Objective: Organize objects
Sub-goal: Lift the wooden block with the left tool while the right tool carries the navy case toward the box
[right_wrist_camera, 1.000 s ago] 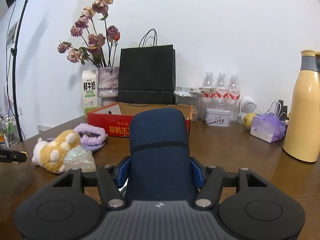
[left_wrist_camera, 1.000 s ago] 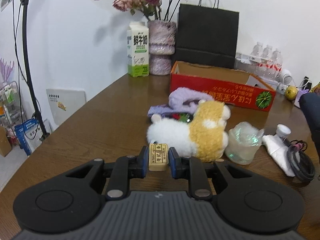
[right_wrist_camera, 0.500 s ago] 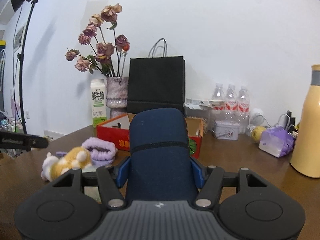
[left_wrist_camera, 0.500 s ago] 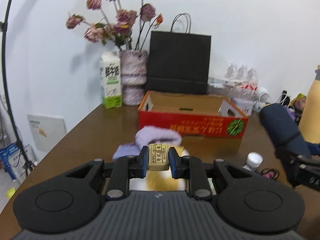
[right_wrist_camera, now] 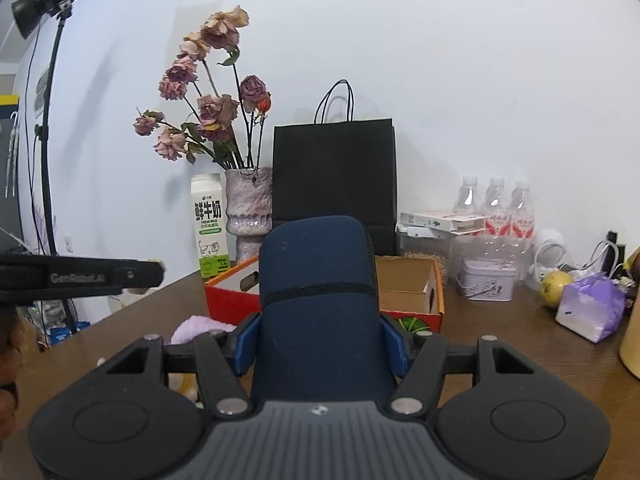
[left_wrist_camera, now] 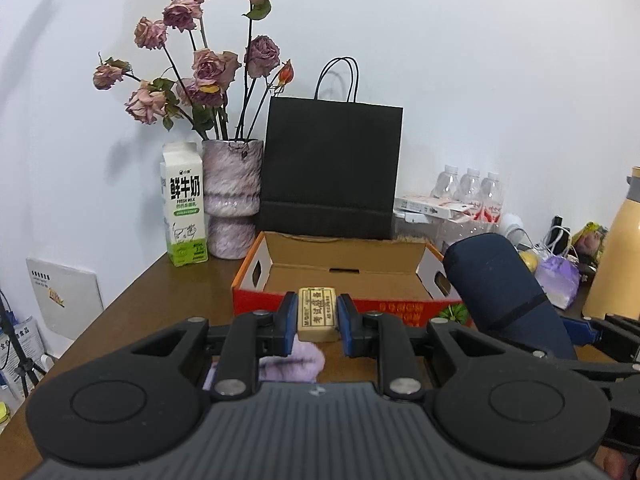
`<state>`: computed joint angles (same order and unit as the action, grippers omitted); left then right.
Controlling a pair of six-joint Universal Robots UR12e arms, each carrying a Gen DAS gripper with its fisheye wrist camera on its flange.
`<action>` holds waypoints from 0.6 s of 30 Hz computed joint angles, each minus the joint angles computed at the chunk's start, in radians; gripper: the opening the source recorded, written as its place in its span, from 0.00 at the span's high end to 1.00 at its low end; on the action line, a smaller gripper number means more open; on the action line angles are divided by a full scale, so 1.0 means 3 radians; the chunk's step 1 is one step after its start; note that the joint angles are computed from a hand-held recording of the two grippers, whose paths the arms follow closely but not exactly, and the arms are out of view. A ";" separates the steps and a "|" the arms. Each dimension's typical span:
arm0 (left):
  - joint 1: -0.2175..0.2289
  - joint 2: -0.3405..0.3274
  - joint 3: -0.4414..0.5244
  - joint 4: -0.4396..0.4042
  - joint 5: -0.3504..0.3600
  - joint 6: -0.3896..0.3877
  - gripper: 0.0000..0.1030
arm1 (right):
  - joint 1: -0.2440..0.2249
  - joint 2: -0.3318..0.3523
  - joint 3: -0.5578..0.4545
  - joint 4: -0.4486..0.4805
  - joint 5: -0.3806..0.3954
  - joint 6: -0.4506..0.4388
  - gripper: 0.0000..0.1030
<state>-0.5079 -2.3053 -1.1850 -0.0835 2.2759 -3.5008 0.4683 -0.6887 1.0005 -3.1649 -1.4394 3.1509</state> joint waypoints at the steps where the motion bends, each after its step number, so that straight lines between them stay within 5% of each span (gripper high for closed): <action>1: 0.0012 -0.0021 0.0042 -0.0016 -0.0011 0.0000 0.79 | -0.0003 0.0030 -0.0071 0.0064 0.0013 0.0009 0.41; 18: 0.0163 -0.0400 0.0778 -0.0089 -0.0175 0.0043 0.79 | -0.0032 0.0670 -0.1375 0.0704 0.0117 0.0044 0.41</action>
